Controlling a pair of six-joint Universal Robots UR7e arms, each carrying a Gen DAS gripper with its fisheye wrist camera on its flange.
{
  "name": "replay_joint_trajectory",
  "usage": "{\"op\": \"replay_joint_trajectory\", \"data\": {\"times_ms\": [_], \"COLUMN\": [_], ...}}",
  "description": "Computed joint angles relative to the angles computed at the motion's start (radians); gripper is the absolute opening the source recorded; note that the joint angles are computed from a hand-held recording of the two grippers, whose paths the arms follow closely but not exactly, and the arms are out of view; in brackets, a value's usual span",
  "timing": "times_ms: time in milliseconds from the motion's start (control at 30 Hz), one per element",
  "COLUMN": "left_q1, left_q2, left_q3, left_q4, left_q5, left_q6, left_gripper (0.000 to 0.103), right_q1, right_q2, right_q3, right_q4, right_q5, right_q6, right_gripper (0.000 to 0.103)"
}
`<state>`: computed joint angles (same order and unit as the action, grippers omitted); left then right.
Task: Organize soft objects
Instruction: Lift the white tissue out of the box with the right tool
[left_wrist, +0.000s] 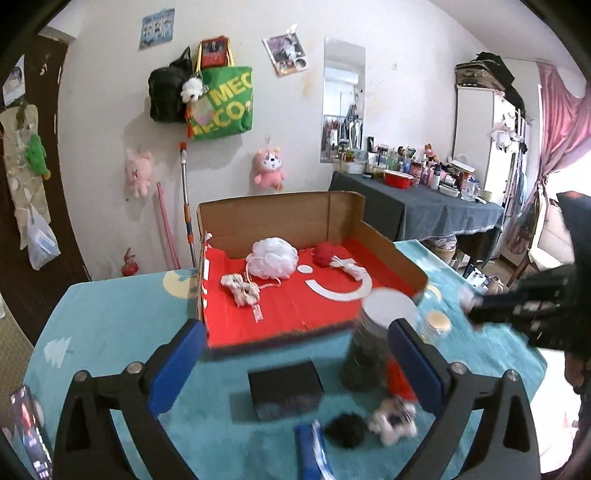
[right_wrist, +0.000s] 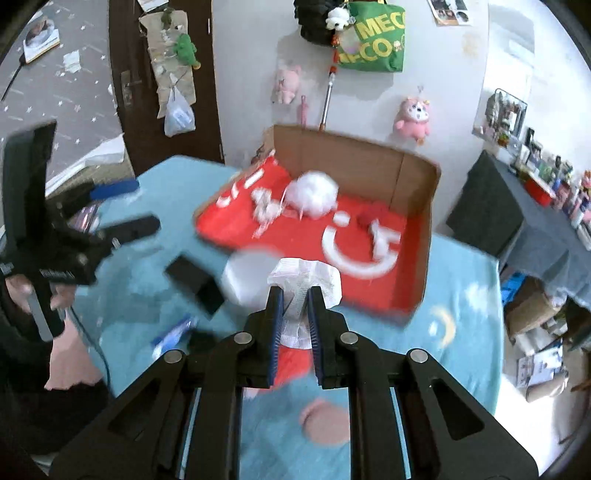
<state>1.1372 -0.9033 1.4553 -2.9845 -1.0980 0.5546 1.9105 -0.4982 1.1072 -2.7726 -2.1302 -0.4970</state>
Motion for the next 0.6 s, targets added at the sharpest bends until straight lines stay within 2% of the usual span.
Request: {"op": "replay_joint_trajectory", "data": {"times_ms": [167, 367, 467, 600], "left_q1": [-0.002, -0.007, -0.016, -0.033], "left_q2": [-0.043, -0.059, -0.072, -0.1], "left_q3": [0.127, 0.181, 0.203, 0.242], "left_q4": [-0.069, -0.102, -0.124, -0.16], "left_q5": [0.003, 0.036, 0.049, 0.057], "left_q6": [-0.039, -0.073, -0.071, -0.064], "left_gripper": [0.103, 0.103, 0.103, 0.103], "right_q1": [-0.037, -0.076, -0.082, -0.097], "right_q2": [-0.035, -0.014, 0.004, 0.009], "right_q3": [0.169, 0.214, 0.212, 0.208], "right_q4": [-0.101, -0.161, -0.185, -0.167], "right_q5": [0.01, 0.027, 0.009, 0.035], "right_q6": [0.064, 0.11, 0.101, 0.129], "right_gripper": [0.013, 0.014, 0.014, 0.014]}}
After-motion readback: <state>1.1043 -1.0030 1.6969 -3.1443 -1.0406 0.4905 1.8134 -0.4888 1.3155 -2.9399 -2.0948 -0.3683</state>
